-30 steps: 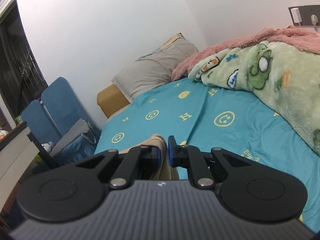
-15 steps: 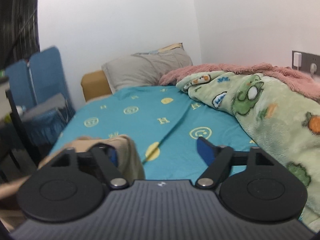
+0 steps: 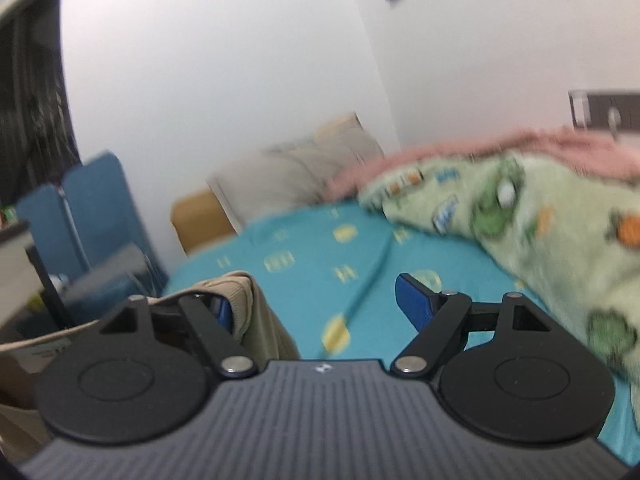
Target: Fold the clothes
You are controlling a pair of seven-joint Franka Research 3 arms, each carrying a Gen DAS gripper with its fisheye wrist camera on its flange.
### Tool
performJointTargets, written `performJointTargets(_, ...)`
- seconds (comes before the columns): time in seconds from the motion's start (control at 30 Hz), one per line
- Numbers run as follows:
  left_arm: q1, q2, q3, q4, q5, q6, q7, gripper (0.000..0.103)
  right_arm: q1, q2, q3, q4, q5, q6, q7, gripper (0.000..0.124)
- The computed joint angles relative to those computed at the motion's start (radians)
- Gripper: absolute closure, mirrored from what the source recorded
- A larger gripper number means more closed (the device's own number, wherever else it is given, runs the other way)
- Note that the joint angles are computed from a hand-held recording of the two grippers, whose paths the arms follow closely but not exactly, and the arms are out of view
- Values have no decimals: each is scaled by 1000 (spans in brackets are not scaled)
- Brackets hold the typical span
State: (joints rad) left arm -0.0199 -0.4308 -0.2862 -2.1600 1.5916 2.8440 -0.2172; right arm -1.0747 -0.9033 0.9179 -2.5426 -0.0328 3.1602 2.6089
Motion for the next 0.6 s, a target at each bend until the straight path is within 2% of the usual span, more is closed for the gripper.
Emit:
performJointTargets(0.13,13,28,23,126,-38,22,45,7,12,31,-68,97,-13,6,-49,44)
performJointTargets(0.27,48,49,15,274,-79,28,92,7,-2,56,-130,241,-34,3,-135,44)
performJointTargets(0.4,52,69,45,421,-266,61,254,7,-20,65,-187,399,-60,-17,-222,44)
performJointTargets(0.5,60,72,58,529,-353,86,367,7,13,67,-254,498,-74,-58,-285,44)
performJointTargets(0.6,29,47,90,591,-471,110,520,6,70,59,-334,573,-78,-109,-324,44)
